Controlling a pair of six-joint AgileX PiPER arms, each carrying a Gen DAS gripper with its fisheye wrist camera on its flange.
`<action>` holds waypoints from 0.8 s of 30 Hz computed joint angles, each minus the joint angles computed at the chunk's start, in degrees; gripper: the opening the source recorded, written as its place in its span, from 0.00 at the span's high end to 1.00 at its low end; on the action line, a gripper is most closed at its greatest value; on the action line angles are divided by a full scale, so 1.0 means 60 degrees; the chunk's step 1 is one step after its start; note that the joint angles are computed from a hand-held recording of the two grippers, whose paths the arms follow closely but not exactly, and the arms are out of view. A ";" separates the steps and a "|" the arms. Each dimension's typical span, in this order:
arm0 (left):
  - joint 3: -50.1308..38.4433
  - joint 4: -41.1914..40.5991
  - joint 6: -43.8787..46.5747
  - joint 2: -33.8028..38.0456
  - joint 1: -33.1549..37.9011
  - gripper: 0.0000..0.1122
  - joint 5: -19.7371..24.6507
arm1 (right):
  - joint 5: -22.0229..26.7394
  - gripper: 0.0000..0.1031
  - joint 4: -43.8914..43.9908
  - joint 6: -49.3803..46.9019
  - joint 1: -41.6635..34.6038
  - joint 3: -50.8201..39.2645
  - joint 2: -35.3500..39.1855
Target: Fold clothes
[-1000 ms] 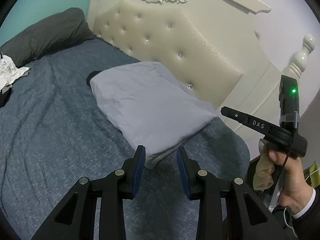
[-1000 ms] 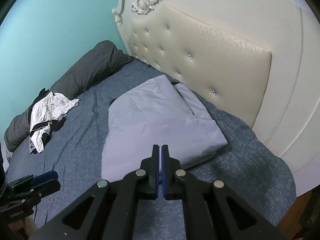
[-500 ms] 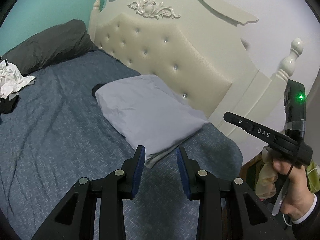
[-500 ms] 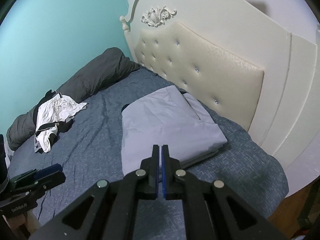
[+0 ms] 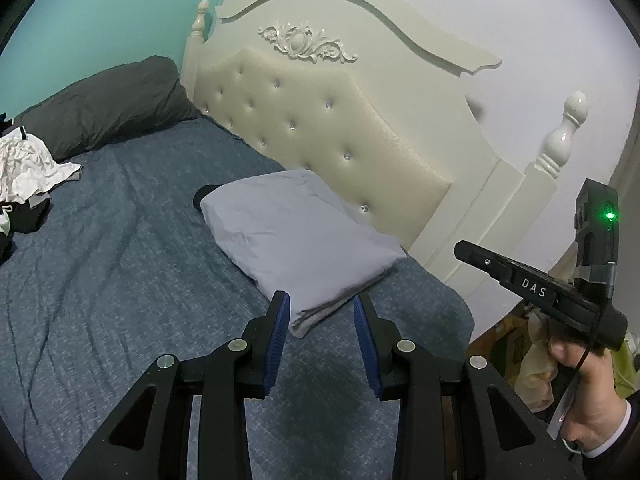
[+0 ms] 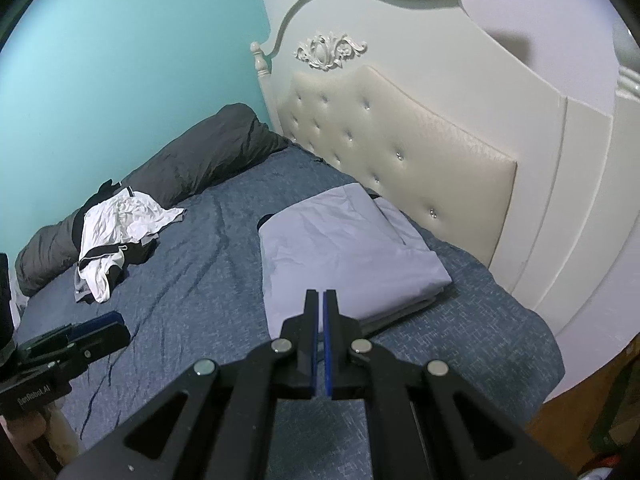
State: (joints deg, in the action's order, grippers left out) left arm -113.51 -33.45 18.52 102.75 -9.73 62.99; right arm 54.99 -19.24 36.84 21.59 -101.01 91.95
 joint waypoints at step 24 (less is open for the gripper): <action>0.1810 -0.0705 0.1154 -0.2170 0.1236 0.63 0.0385 | 0.1818 0.98 -0.2443 0.2750 0.2983 0.0122 -0.0985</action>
